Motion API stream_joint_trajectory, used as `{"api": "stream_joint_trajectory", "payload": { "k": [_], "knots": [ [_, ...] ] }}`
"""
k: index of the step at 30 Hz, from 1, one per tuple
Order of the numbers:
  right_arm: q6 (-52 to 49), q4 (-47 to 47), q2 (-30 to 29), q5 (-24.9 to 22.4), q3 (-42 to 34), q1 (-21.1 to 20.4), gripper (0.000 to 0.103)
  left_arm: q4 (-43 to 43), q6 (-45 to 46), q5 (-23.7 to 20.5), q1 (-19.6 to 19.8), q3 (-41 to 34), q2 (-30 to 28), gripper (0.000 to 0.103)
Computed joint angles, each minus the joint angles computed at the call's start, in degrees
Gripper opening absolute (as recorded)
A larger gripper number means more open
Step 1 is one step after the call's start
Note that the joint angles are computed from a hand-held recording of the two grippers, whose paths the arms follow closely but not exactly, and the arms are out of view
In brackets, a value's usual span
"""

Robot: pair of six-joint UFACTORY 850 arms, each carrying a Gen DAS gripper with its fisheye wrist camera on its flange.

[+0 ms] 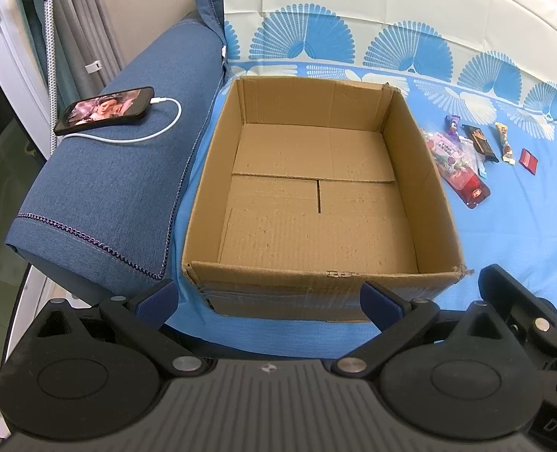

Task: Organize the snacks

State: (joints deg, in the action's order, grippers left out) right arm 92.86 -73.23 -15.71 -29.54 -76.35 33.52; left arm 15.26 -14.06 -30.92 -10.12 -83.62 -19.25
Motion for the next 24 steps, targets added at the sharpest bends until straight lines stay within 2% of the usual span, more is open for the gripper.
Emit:
{"api": "stream_joint_trajectory", "payload": {
  "k": [12,24],
  "knots": [
    [0.02,0.72,-0.18,0.95,0.01,-0.51,0.103,1.12,-0.52,-1.0,-0.35,-0.33,-0.51,0.103],
    [6.37,-1.57,1.27,3.58,2.83,-2.37,0.103,4.26,-2.36,-3.64,-2.14,-2.2,-2.05,0.103]
  ]
}}
